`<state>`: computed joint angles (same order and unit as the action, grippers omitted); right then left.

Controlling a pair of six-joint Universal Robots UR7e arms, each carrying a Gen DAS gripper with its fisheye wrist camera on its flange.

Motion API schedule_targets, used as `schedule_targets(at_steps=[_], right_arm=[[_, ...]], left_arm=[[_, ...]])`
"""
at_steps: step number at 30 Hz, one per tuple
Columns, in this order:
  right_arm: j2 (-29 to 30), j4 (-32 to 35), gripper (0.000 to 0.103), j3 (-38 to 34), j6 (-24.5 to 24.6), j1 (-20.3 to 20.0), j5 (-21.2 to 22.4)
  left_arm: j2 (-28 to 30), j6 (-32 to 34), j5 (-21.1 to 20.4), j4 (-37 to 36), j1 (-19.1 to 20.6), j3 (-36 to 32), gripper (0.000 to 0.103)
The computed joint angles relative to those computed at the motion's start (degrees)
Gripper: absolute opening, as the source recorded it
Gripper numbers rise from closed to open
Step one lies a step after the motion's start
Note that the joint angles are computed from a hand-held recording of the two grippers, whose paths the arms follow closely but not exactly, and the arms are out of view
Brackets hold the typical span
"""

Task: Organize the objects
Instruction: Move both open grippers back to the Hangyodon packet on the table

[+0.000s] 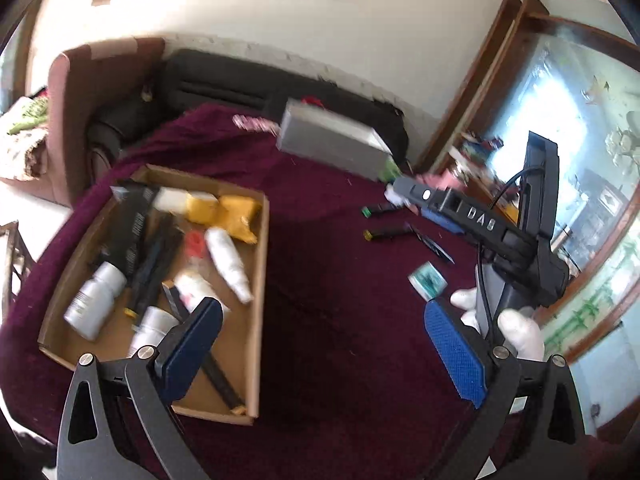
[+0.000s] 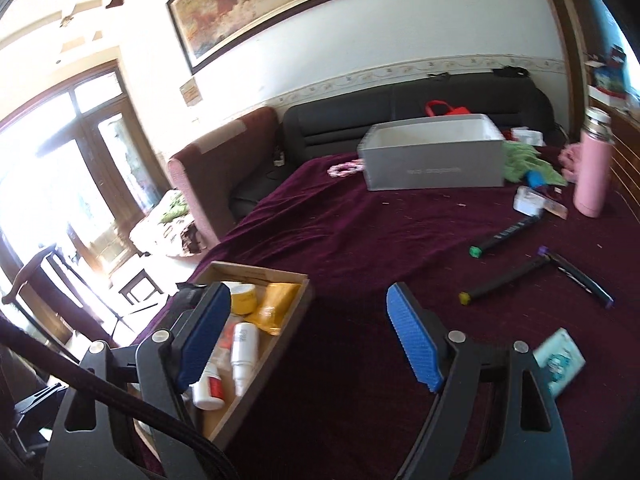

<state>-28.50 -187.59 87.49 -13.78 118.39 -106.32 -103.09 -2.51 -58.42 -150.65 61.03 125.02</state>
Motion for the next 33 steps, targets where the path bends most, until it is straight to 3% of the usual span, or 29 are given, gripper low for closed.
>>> schedule_targets(at_steps=[9,17,24,28,33], right_arm=[[-7.63,-5.27,0.081,8.85,1.48,-6.11,-5.09],[-11.34,-8.20,0.081,9.61,2.26,-11.26,-7.01],[-13.03,-12.38,0.081,10.34,6.59,-16.00,-2.64],[-13.60,-9.35,0.081,10.45,10.00,-17.89,-1.29],[-13.97,-9.10,0.081,11.20,10.69,-18.30,-0.12]], left_arm=[[7.95,-7.04,-9.30,8.34,1.83,-4.85,0.099],[15.97,-6.73,-4.35,8.63,-0.52,-9.83,0.099],[26.60,-5.27,-1.70,7.23,-0.47,-15.46,0.099],[31.50,-4.56,-2.36,6.95,-0.05,-17.76,0.099],[37.23,3.21,-2.87,4.28,-0.74,-20.33,0.099]])
